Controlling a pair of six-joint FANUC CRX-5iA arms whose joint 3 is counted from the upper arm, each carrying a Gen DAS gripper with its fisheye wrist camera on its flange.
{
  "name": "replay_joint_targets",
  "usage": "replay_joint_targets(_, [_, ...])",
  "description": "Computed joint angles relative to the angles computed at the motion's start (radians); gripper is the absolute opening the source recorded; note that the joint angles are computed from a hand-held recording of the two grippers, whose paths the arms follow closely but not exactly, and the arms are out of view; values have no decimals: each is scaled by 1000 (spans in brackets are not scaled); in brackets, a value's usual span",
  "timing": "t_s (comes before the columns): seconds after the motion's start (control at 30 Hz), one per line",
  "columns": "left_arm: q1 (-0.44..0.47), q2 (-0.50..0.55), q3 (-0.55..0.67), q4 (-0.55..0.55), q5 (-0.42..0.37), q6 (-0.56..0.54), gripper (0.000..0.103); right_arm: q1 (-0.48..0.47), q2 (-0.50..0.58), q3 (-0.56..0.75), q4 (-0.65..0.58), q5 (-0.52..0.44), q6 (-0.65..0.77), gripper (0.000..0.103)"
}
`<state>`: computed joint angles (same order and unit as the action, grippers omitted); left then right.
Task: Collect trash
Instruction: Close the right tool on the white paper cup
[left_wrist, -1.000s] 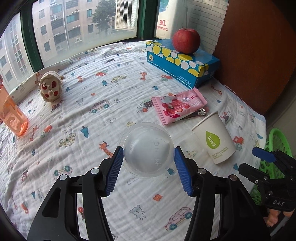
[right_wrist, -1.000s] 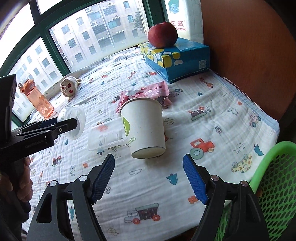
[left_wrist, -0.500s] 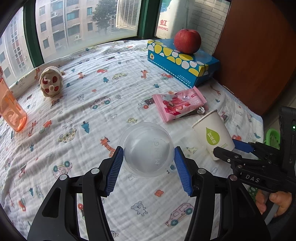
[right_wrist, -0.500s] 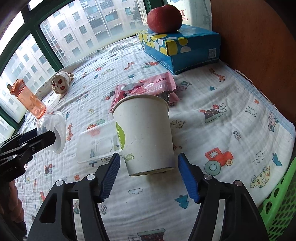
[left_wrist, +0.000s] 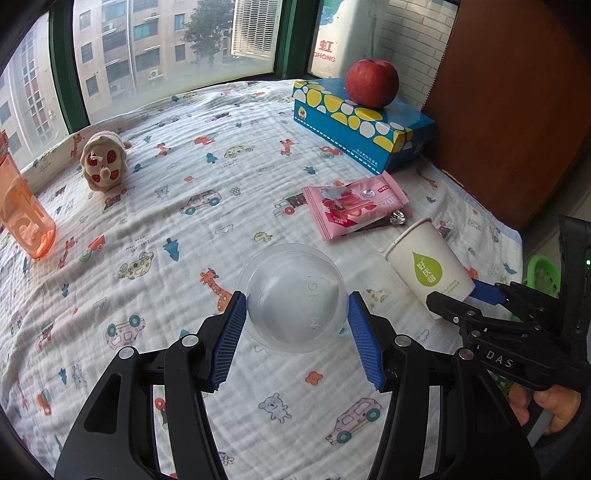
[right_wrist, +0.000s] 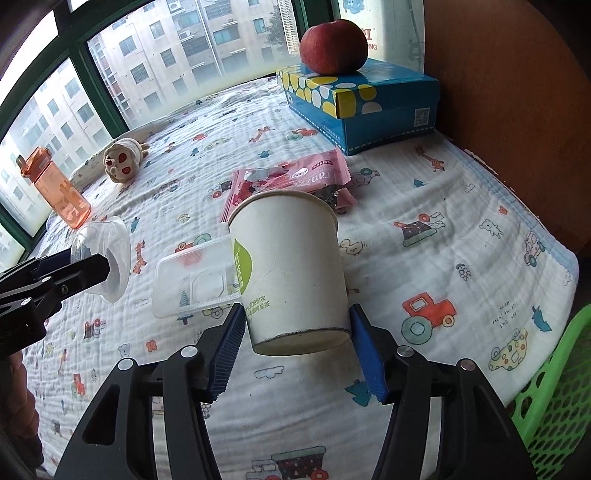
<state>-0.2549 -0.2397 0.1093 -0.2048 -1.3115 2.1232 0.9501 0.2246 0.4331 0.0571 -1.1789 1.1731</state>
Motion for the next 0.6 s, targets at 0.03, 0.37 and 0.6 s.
replay_joint_targets(0.03, [-6,0,4,-4,-2,2,56,5,-10,-11,10,4,2,55])
replay_joint_targets(0.37, [-81,1,32,-33,-16,47,56,37,-137,-129,69,32,-40,55])
replay_joint_targets(0.6, [-126,-1,41,-40,-18,75,55,52,-225,-200,100,42,-80,55])
